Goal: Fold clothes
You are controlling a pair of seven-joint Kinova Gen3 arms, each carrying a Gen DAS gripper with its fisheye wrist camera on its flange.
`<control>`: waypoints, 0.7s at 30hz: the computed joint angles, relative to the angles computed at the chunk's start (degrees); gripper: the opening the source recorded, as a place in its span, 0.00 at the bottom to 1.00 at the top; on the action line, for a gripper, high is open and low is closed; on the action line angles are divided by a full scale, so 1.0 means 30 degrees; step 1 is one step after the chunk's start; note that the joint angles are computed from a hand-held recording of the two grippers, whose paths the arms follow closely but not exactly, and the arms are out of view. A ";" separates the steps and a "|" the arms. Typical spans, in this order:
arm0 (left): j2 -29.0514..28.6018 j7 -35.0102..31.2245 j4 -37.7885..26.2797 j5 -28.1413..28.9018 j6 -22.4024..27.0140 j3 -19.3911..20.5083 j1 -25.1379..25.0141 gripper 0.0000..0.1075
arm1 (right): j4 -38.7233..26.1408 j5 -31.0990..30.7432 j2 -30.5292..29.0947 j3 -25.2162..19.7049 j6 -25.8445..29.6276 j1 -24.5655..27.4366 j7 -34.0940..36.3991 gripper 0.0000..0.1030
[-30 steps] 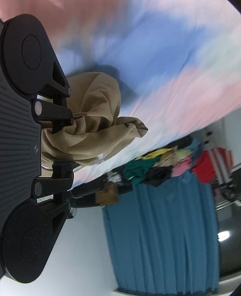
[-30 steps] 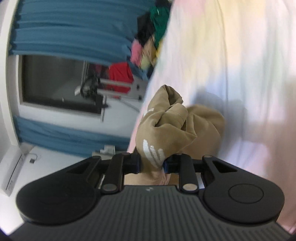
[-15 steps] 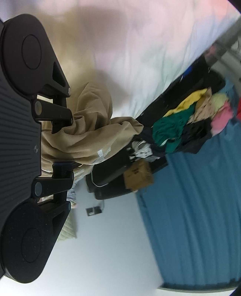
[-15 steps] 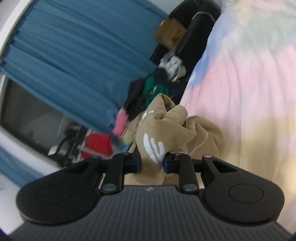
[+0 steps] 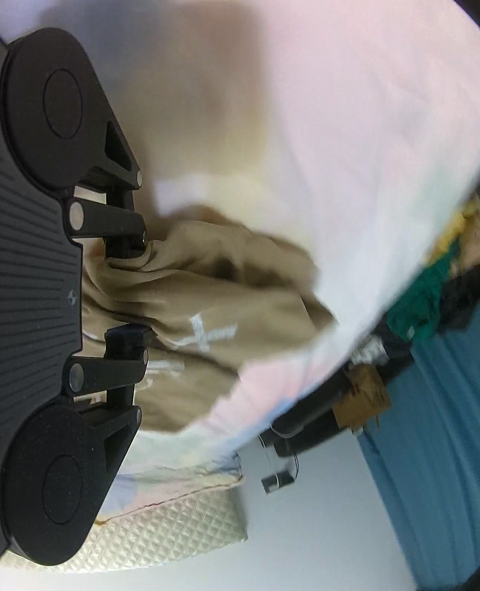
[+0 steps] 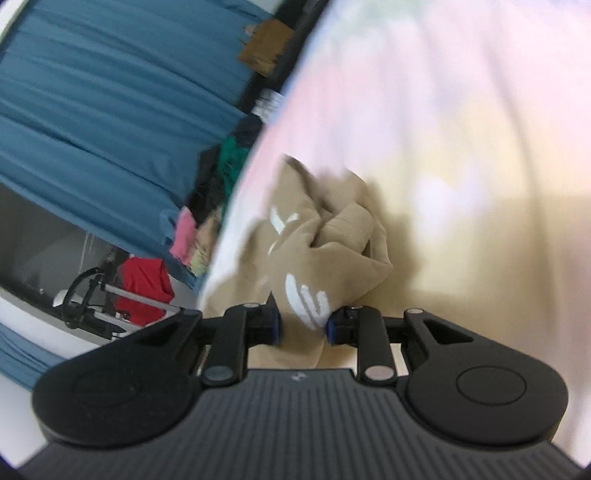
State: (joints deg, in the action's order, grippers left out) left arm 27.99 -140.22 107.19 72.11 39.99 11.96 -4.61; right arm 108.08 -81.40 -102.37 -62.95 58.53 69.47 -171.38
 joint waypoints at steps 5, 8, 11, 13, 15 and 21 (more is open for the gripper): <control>-0.0104 0.0009 -0.0022 -0.1045 -0.1241 0.0201 0.0492 0.38 | -0.0046 -0.0337 -0.0304 -0.0260 0.0611 -0.0364 -0.0464 0.29; -0.1121 0.2339 -0.0460 -0.3117 -0.0579 -0.0562 0.1202 0.47 | -0.0685 0.0296 0.1279 -0.0027 0.1751 0.0085 0.0330 0.30; -0.2576 0.4359 -0.0688 -0.5141 0.0059 -0.0759 0.1434 0.55 | -0.1744 0.1678 0.3159 0.0258 0.3209 0.0261 0.0786 0.30; -0.4075 0.4359 -0.0191 -0.5577 0.0526 -0.0460 0.0867 0.59 | -0.2298 0.2662 0.3755 0.0765 0.3649 -0.0073 0.0699 0.30; -0.5820 0.3821 0.0399 -0.5577 0.1162 -0.0878 0.0819 0.66 | -0.3159 0.3995 0.4281 0.1435 0.4002 -0.0481 0.0712 0.30; -1.1046 0.3325 0.1083 -0.5900 0.2399 -0.2329 0.1623 0.77 | -0.6515 0.7990 0.5628 0.3388 0.5631 -0.1738 0.0001 0.30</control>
